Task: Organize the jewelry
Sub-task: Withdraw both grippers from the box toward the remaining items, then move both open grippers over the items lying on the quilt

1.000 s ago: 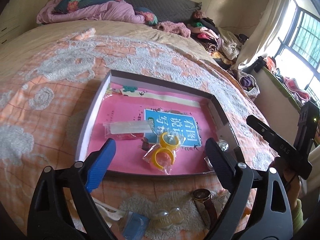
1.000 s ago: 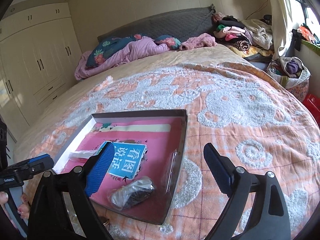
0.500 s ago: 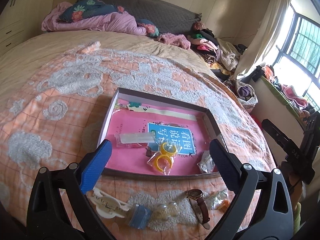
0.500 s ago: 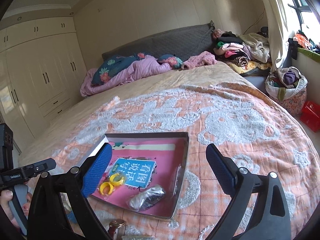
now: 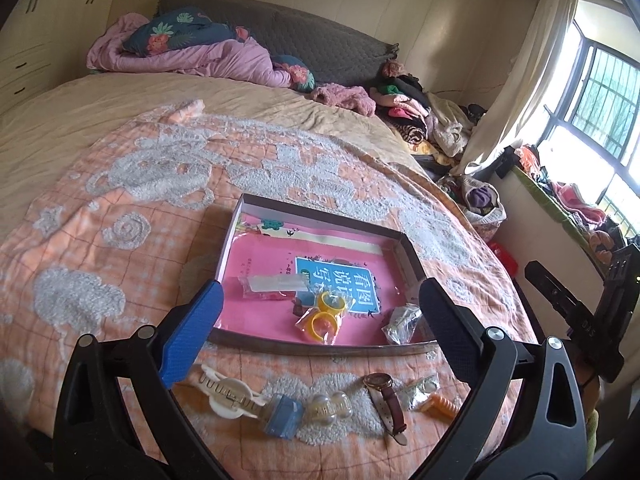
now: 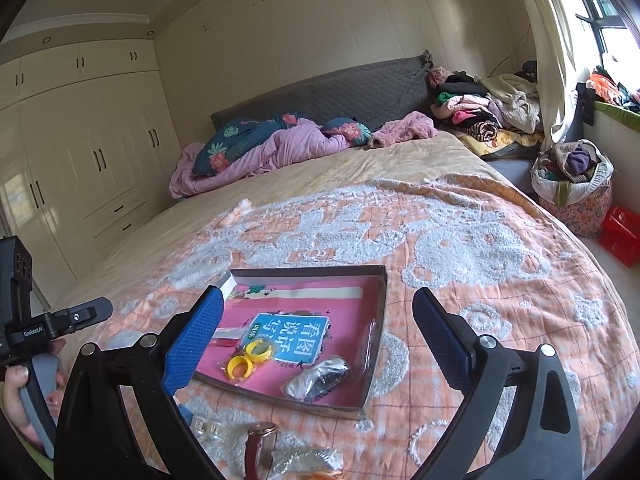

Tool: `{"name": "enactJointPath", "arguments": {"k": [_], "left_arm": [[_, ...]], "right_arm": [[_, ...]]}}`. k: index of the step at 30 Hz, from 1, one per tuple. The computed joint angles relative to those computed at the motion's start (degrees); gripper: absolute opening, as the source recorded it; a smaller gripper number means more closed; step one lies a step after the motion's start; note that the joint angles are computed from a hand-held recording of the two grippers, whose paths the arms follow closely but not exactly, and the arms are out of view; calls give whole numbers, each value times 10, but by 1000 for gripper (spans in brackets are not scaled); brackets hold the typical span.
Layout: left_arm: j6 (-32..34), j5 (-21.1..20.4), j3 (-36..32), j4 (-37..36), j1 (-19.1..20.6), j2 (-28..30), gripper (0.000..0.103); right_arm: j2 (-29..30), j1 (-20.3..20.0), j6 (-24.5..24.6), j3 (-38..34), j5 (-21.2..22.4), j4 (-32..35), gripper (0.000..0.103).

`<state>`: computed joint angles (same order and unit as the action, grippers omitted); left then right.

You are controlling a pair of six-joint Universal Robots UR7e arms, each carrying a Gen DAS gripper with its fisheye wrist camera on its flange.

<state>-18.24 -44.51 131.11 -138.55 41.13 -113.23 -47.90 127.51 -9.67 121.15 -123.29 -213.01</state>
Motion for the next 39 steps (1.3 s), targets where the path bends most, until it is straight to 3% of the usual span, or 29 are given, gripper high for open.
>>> {"name": "enactJointPath", "arguments": {"k": [16,39], "left_arm": [[-31,15,13,58,-25,-61,92],[-105,32,23,183,-39,-133,92]], "right_arm": [[-1,39,8,15,-31,6,95],[13,70,44,28,-27,62,95]]}}
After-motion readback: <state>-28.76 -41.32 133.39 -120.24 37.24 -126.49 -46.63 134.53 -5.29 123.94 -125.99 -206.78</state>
